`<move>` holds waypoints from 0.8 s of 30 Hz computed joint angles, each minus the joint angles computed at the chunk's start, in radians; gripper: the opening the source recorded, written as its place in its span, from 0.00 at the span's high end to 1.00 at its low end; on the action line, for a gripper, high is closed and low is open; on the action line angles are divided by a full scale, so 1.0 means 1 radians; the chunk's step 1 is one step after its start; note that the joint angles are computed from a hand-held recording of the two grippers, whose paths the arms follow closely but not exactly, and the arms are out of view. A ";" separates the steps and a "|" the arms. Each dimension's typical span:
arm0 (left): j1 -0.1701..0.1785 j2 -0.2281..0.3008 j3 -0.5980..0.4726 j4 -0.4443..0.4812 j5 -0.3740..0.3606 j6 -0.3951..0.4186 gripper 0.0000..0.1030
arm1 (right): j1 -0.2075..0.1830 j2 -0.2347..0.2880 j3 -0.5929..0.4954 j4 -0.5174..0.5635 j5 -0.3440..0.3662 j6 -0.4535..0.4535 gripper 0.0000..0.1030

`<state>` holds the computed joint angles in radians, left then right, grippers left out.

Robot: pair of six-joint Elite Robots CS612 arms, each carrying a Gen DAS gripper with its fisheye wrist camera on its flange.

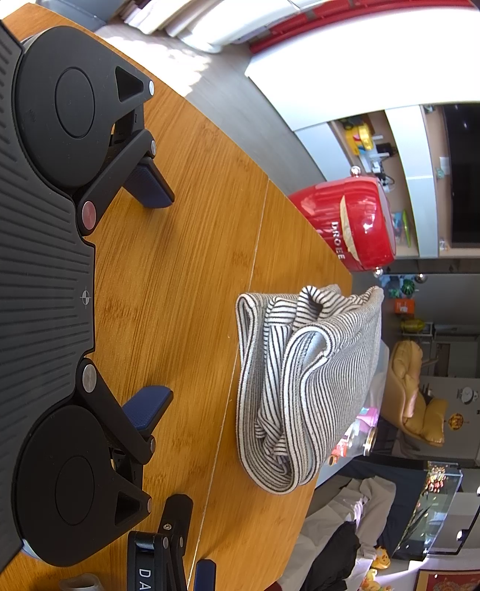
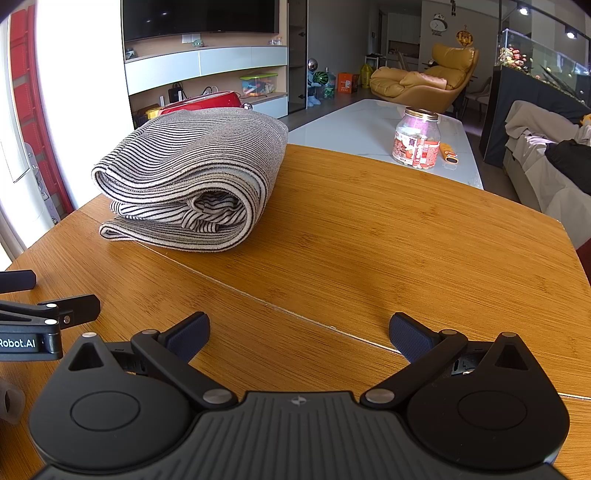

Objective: Fold clothes

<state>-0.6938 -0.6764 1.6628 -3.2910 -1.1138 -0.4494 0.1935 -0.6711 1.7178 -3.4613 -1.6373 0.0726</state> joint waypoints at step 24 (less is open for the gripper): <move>0.004 0.001 0.000 -0.004 -0.007 0.004 0.00 | 0.004 0.001 -0.006 0.014 -0.008 0.006 0.00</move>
<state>-0.6901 -0.6757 1.6629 -3.2954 -1.1208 -0.4454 0.1979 -0.6706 1.7119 -3.4476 -1.6449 0.0787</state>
